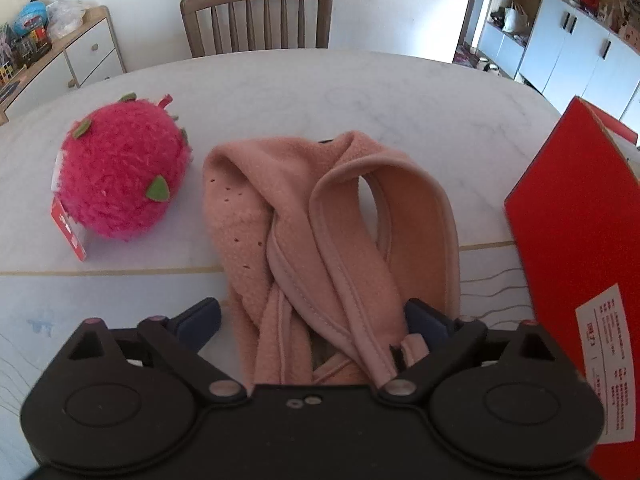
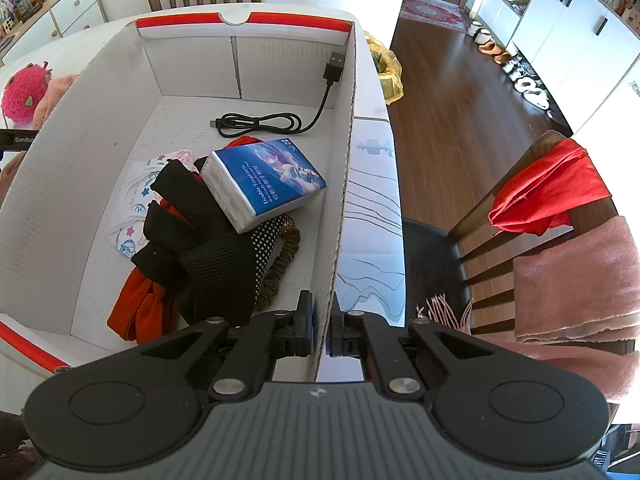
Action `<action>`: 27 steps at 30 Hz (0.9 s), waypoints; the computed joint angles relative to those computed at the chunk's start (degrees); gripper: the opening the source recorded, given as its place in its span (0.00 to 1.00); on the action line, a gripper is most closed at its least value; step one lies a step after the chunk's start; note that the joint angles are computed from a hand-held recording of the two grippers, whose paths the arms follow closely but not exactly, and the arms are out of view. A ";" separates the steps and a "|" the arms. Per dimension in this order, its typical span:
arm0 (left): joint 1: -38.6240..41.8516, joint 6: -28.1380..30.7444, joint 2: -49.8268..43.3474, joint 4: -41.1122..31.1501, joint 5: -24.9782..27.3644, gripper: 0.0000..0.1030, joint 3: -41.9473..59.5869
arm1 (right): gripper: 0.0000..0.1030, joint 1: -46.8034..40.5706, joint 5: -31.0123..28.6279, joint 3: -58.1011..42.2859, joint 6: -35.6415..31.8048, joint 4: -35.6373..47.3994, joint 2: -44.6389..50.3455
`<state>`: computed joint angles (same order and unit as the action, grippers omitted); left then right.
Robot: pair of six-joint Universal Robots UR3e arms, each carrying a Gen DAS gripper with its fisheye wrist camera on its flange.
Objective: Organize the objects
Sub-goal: 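Close the left tool on the pink knit scarf and lift it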
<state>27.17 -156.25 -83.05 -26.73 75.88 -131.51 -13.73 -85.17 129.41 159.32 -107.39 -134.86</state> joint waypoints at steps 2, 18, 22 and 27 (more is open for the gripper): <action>0.49 1.08 0.99 -0.07 -0.68 0.89 -0.84 | 0.05 0.13 -0.04 0.02 0.08 -0.06 0.06; 0.04 3.44 6.70 -3.91 -3.26 0.21 0.07 | 0.05 0.22 -0.22 0.33 -0.14 -0.33 0.22; 4.36 5.27 13.93 -10.21 -7.92 0.20 0.45 | 0.05 0.25 -0.22 0.28 -0.08 -0.33 0.30; 9.98 7.99 23.54 -22.62 -14.84 0.20 3.07 | 0.05 0.42 -0.27 0.62 0.23 -1.07 0.45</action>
